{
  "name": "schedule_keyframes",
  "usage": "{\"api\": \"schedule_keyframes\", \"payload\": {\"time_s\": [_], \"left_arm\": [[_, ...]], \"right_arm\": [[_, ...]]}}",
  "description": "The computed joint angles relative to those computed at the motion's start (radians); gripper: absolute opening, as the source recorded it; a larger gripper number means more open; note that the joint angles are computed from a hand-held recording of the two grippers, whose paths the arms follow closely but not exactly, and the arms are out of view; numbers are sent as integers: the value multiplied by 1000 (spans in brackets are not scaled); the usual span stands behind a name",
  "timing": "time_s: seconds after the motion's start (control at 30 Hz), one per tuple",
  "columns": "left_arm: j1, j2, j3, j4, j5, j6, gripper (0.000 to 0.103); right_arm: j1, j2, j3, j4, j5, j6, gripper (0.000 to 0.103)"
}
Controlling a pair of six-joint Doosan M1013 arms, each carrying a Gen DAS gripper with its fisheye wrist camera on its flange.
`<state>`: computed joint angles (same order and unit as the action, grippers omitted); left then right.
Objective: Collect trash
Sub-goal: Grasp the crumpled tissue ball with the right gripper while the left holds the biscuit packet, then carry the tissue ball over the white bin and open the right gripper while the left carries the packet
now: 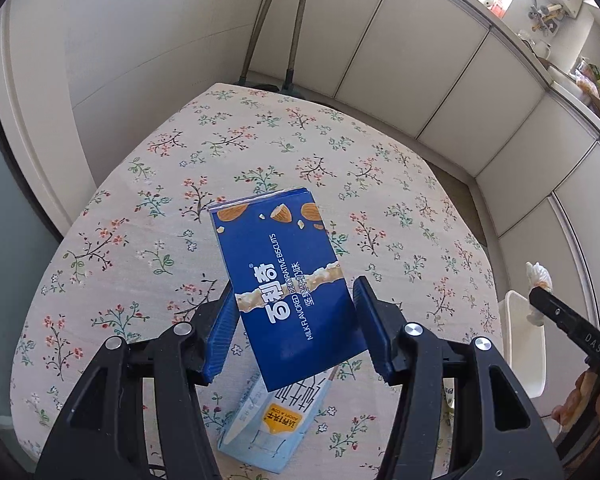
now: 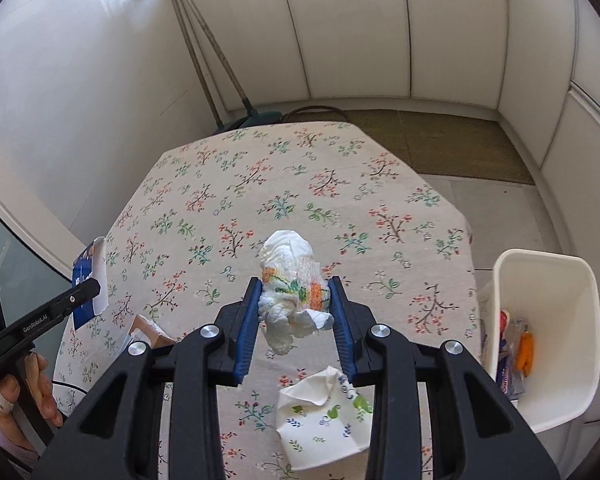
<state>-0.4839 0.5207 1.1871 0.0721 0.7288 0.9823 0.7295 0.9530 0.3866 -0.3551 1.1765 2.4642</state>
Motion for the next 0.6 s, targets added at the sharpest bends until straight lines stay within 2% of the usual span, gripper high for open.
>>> {"api": "schedule_keyframes", "payload": {"time_s": [0.27,0.6], "left_arm": [[-39,16,-32,18,-2,31,54],[-96,73,-132,-48,15,123,54]], "right_arm": [[-5,-153,267,-201,-68,203,34],[-7,-252,460,-492,126,461,34]]}}
